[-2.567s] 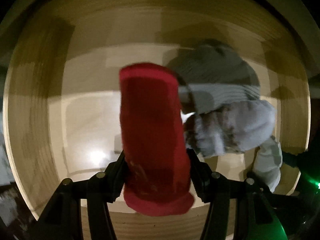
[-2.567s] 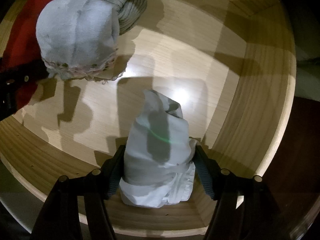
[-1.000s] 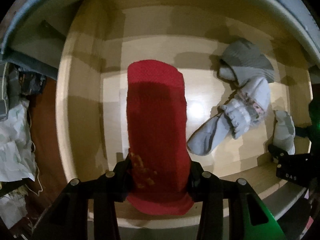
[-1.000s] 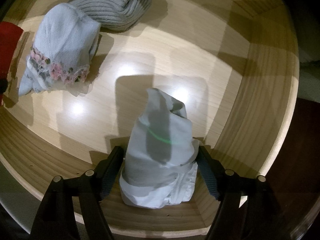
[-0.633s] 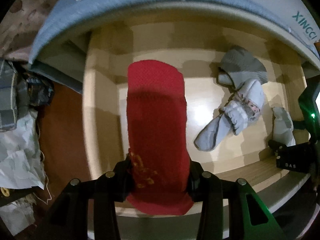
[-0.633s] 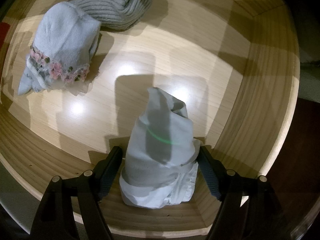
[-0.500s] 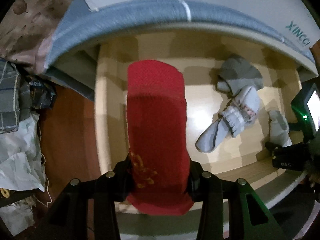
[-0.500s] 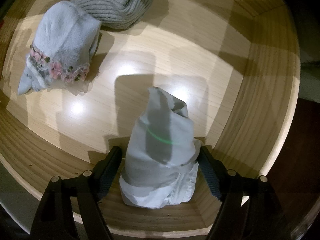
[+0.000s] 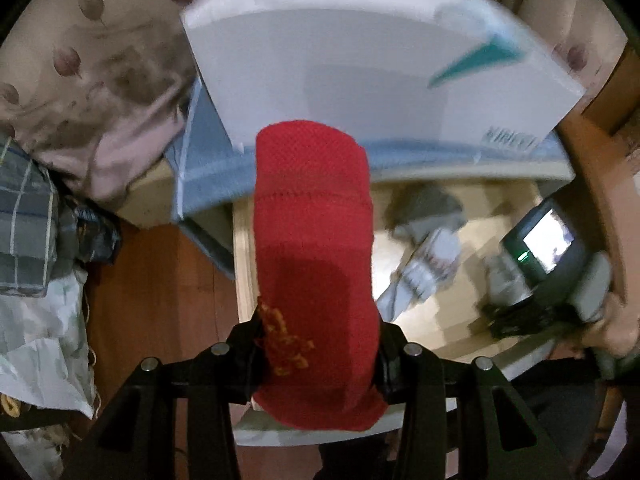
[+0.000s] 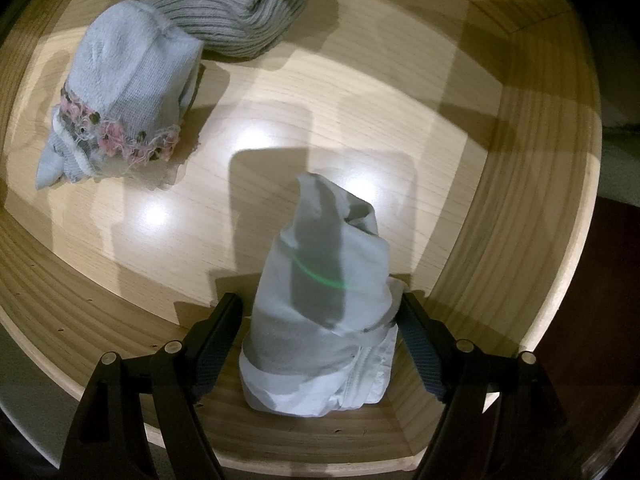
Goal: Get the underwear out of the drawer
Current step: 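Lift the red underwear with the left gripper and carry it toward the white box, then lower the red underwear into the white box with the left gripper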
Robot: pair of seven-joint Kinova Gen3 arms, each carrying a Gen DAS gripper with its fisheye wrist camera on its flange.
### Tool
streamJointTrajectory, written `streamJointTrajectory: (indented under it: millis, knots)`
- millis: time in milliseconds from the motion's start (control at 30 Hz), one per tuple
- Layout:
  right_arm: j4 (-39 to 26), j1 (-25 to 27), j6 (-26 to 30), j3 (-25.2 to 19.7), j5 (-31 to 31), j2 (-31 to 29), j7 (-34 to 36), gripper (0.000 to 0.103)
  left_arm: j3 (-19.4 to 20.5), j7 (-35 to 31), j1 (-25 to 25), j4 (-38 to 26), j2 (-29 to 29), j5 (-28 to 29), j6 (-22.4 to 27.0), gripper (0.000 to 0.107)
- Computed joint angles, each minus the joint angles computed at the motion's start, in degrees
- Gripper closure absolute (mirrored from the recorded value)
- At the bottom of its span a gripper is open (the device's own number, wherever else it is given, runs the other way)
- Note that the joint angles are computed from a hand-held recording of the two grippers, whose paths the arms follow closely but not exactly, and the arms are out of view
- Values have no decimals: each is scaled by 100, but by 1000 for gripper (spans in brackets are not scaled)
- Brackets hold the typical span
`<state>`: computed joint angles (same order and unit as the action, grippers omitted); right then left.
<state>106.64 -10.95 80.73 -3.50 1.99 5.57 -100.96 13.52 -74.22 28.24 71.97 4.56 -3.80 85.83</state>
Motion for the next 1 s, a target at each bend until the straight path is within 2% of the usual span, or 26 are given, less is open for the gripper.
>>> streamJointTrajectory:
  millis: [167, 333, 467, 767, 900, 1000]
  knots:
    - [-6, 6, 5, 3, 1, 4, 7, 27, 7, -72, -32, -590, -87, -80, 6, 64]
    - [-9, 11, 9, 5, 0, 4, 14, 27, 6, -41, 52, -1238, 93, -313, 92, 64]
    - [-6, 12, 13, 4, -1, 2, 14, 27, -67, 15, 133, -1566, 218, -490, -20, 64]
    - [9, 41, -31, 20, 1, 33, 59, 26, -349, -74, 427, -2848, 945, -805, 185, 64]
    - [23, 52, -38, 25, -5, 32, 75, 25, -550, -204, 647, -3592, 1435, -916, 430, 64]
    - [37, 62, -51, 29, -11, 34, 100, 24, -687, -248, 671, -4067, 1791, -766, 672, 64]
